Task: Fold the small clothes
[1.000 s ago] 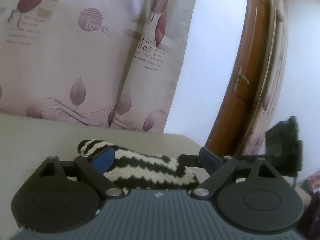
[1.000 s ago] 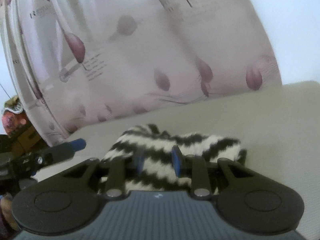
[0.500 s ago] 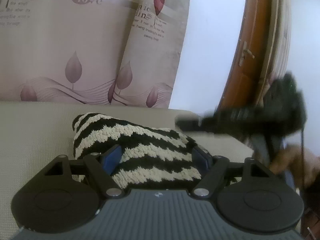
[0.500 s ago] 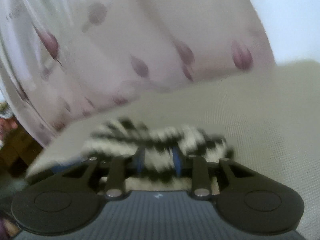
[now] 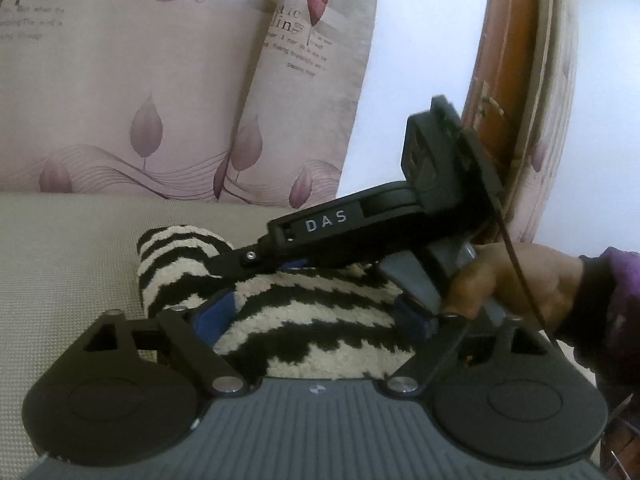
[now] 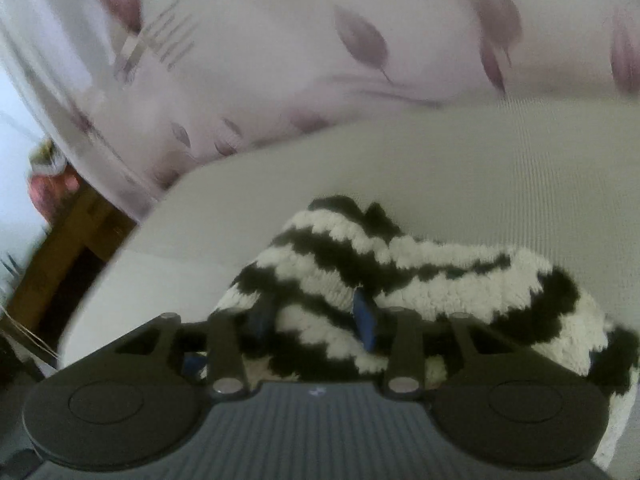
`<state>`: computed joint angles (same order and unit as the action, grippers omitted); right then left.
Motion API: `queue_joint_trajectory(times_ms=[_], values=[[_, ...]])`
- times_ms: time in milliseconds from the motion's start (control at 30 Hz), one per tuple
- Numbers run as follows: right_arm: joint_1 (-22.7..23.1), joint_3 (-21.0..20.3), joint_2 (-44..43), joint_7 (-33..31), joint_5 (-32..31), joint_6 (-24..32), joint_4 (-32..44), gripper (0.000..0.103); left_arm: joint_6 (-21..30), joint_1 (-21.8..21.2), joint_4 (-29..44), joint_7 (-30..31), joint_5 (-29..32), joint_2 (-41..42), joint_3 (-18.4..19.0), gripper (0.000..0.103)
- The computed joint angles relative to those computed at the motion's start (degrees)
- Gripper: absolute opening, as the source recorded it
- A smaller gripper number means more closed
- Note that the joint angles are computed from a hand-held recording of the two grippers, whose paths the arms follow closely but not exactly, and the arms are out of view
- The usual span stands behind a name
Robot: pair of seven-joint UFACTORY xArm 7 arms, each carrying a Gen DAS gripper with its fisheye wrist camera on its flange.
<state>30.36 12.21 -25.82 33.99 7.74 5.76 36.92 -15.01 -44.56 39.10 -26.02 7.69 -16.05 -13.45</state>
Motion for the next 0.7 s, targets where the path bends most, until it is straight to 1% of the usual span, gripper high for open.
queue_joint_trajectory(times_ms=[67,100,133,167,200,233,267,300,333,367,400,433,467,500,533,567,600,633,667,700], values=[[3.02,-2.59,-1.34,-2.14,4.18,-2.47,-1.61,0.043,-0.38,-1.13,-0.2,-0.2,0.59,-0.18,1.14,0.087],[2.31,-2.0,-3.22,-1.11,4.45,-3.76,-3.01,0.043,-0.49,-1.52,-0.32,-0.36,0.82,-0.3,1.53,0.087],[-0.8,0.54,-5.49,2.18,2.32,-4.38,-4.36,0.044,-0.56,-1.79,-0.49,-0.55,0.99,-0.47,1.81,0.087],[-4.13,3.59,-8.09,5.06,0.45,-3.63,-5.39,0.044,-0.8,-1.97,-0.67,-0.73,1.12,-0.56,2.08,0.087],[-5.07,4.68,-10.06,5.55,0.44,-3.28,-6.48,0.045,-0.98,-2.17,-0.77,-0.93,1.31,-0.53,2.38,0.087],[-5.68,5.54,-12.1,6.33,-0.55,-1.77,-7.43,0.045,-1.09,-2.61,-0.78,-1.18,1.68,-0.44,2.93,0.087],[-7.68,7.02,-12.89,7.04,-2.26,1.71,-6.99,0.045,-1.19,-2.55,-0.76,-1.32,1.82,-0.31,2.9,0.087],[-10.33,9.45,-12.58,8.1,-5.19,2.78,-7.39,0.044,-1.15,-3.07,-0.66,-1.53,2.33,-0.16,3.44,0.087],[-12.07,11.57,-13.25,8.71,-7.05,1.45,-8.63,0.044,-0.87,-2.23,-0.48,-1.33,2.23,-0.2,2.52,0.087],[-12.56,12.03,-13.33,9.61,-7.89,-1.05,-9.64,0.044,0.0,-0.03,-0.14,-0.7,1.56,-0.55,0.22,0.087],[-11.45,10.72,-13.39,10.25,-7.58,-1.16,-9.65,0.044,0.45,0.99,-0.38,-0.57,1.06,-1.43,-0.83,0.087],[-10.11,9.25,-14.41,11.4,-6.57,-0.41,-9.61,0.045,0.35,-0.18,-1.1,-0.85,0.64,-2.65,0.41,0.087],[-10.96,10.0,-16.24,13.33,-6.38,-0.53,-9.98,0.045,-0.2,-3.5,-2.48,-2.02,1.0,-4.46,4.04,0.087],[-12.8,12.2,-19.68,15.95,-6.69,-0.9,-11.29,0.046,0.17,-6.19,-3.74,-2.74,1.41,-6.36,7.07,0.088],[-14.01,14.18,-23.47,17.98,-7.16,-0.5,-12.56,0.048,1.24,-6.73,-5.18,-3.01,1.27,-8.82,7.99,0.088],[-14.15,15.85,-27.93,19.73,-7.76,1.69,-13.7,0.049,2.56,-6.57,-7.02,-2.78,1.02,-11.83,8.33,0.087],[-13.71,17.23,-31.5,21.26,-8.53,3.9,-14.52,0.053,3.48,-7.62,-8.93,-2.05,0.96,-14.5,9.57,0.087],[-12.71,18.42,-34.72,22.43,-9.35,5.63,-15.44,0.059,4.86,-9.0,-10.94,-0.83,1.05,-17.39,10.84,0.086],[-11.64,19.79,-36.64,23.43,-10.33,6.82,-15.96,0.064,6.93,-9.89,-12.45,0.61,1.12,-19.99,11.27,0.084],[-10.85,20.94,-37.26,23.85,-11.41,8.72,-15.75,0.073,8.88,-10.84,-13.65,1.97,1.08,-22.06,11.37,0.083]])
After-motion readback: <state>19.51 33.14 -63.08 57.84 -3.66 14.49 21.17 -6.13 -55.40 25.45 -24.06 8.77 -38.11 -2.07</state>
